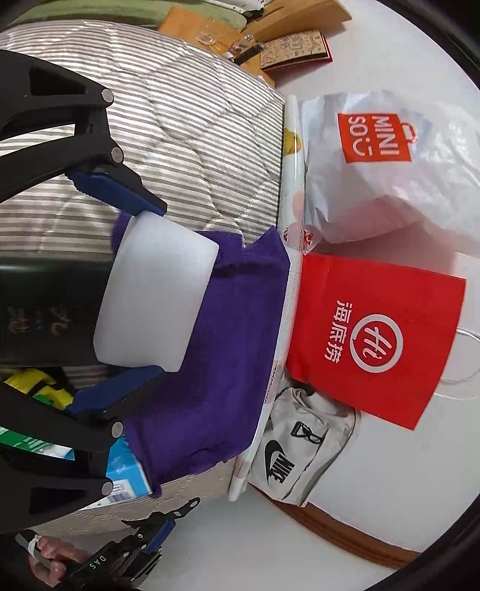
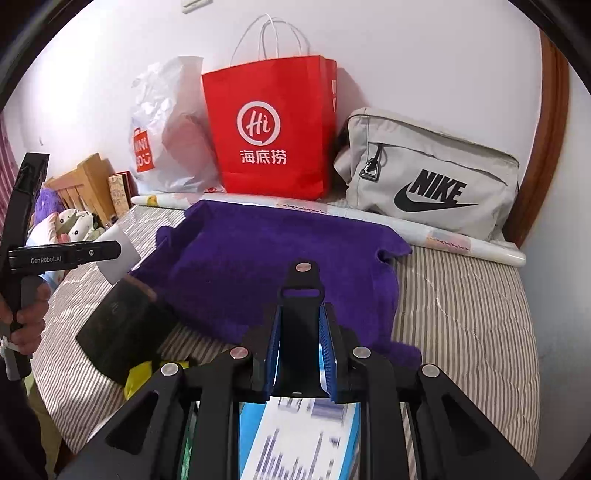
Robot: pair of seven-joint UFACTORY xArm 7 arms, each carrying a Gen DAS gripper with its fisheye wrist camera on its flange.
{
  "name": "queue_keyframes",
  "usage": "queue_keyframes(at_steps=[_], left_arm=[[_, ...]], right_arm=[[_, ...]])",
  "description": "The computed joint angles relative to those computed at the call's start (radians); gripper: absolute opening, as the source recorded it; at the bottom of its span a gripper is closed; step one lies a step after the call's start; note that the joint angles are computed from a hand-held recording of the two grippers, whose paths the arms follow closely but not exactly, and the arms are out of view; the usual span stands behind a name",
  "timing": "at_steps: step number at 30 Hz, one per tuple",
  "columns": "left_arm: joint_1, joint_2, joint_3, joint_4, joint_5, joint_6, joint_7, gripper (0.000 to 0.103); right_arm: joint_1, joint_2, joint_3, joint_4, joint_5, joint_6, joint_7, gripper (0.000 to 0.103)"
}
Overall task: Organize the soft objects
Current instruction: 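Carry the foam block and black strap over the purple towel with both grippers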
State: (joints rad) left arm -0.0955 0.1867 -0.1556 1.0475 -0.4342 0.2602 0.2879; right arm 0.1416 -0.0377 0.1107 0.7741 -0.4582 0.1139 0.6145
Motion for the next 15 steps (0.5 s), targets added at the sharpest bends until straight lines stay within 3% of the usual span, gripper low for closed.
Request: queue_keyframes(at_steps=[7,15], left_arm=[[-0.003,0.13,0.007,0.167,0.068,0.073,-0.05,0.08],[-0.015,0.293,-0.011,0.377,0.138,0.168,-0.084,0.08]], right_arm=[[0.024,0.129,-0.044,0.112,0.075,0.003,-0.087,0.021],[0.019,0.263,-0.051,0.233,0.256,0.036,-0.276,0.021]])
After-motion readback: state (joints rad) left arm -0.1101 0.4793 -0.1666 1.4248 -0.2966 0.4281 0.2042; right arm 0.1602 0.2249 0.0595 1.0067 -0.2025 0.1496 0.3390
